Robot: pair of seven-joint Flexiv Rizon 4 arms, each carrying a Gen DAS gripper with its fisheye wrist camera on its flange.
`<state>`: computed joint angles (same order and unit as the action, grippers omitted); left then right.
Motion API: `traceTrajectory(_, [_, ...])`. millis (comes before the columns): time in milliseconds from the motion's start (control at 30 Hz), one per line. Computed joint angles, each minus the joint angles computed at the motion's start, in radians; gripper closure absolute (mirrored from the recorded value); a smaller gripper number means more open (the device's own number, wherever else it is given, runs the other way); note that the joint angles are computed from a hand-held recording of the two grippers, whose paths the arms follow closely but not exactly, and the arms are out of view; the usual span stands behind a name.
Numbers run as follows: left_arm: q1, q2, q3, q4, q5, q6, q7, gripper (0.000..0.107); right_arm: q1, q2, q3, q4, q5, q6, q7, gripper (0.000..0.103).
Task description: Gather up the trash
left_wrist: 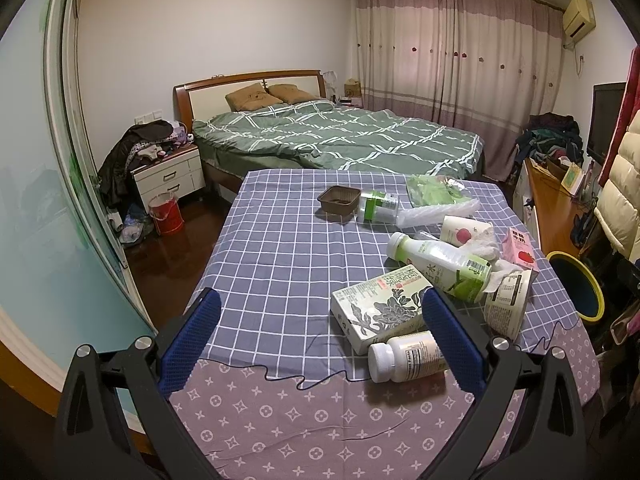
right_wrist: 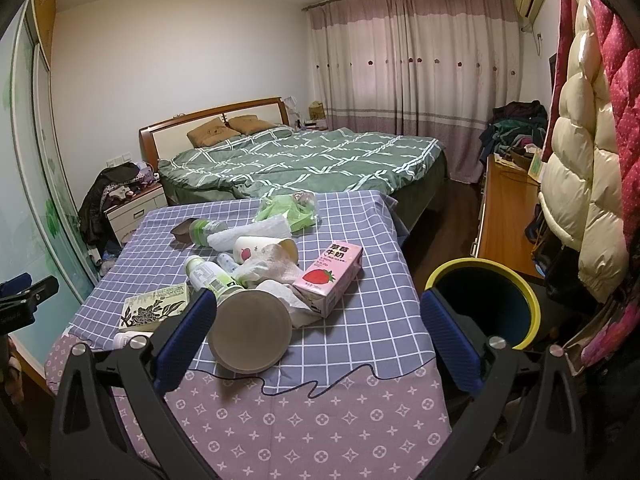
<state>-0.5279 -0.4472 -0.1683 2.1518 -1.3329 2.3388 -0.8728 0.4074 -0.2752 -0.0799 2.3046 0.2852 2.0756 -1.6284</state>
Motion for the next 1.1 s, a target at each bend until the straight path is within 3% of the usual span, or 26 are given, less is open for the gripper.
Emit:
traceTrajectory(867, [0.010,-0.021,-0.005,-0.029,-0.021,-0.013,0.033,0.007,-0.016,-0.024,-0.001,-0.014,-0.044,-0.030,0.037,0.006])
traceTrajectory(1100, [0.020,-0.029,-0.005,-0.040,-0.028,-0.021,0.044,0.007,-0.091,-0.075,0.053,-0.047,-0.150,-0.048,0.101,0.006])
